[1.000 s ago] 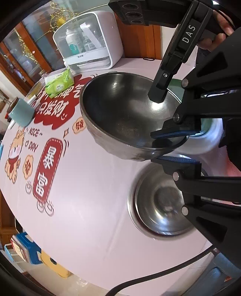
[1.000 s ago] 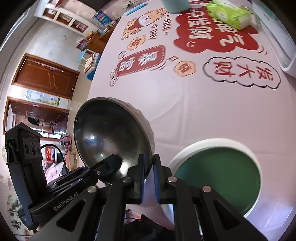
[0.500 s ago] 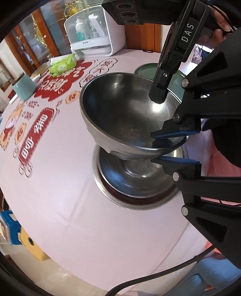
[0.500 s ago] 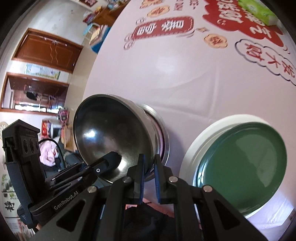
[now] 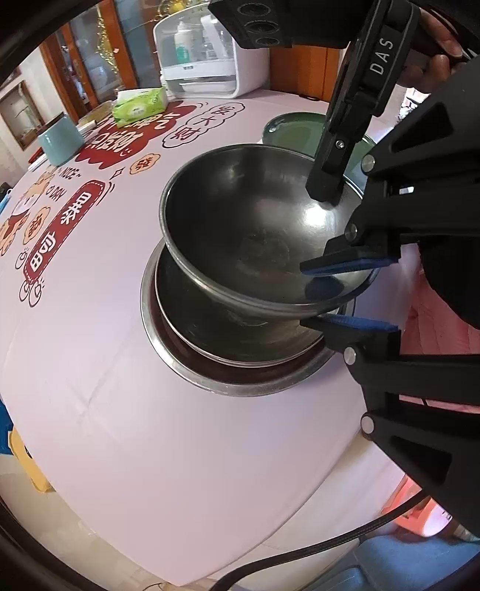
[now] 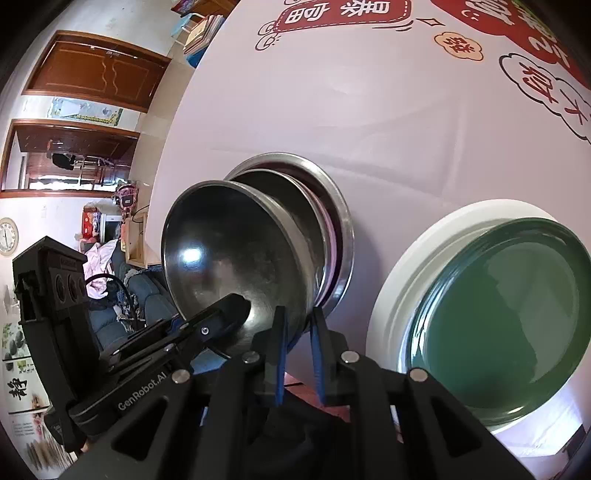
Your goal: Organize plates and bowls
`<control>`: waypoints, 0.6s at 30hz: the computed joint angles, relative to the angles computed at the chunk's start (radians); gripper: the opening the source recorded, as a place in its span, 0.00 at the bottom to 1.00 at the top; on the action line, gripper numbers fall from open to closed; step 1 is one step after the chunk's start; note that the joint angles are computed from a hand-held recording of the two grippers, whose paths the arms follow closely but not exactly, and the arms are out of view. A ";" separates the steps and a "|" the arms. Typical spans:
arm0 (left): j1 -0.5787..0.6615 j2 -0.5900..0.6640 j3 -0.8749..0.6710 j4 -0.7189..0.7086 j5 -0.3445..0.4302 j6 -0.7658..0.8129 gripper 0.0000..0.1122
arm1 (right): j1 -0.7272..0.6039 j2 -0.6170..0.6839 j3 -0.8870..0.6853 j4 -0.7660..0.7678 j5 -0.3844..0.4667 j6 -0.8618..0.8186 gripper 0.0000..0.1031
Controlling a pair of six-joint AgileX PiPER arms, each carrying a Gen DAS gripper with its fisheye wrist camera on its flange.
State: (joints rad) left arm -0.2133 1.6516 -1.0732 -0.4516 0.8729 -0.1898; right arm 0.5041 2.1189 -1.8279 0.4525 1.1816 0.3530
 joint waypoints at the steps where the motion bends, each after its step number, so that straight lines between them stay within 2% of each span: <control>1: -0.002 -0.003 0.004 0.000 -0.007 -0.003 0.18 | -0.002 0.000 -0.001 0.002 0.000 -0.005 0.13; 7: 0.003 -0.032 0.041 -0.022 -0.034 0.000 0.21 | 0.001 -0.004 -0.003 0.003 -0.016 -0.024 0.14; 18: -0.025 -0.051 0.025 0.030 -0.054 -0.057 0.27 | -0.009 -0.076 0.143 0.054 -0.118 -0.108 0.17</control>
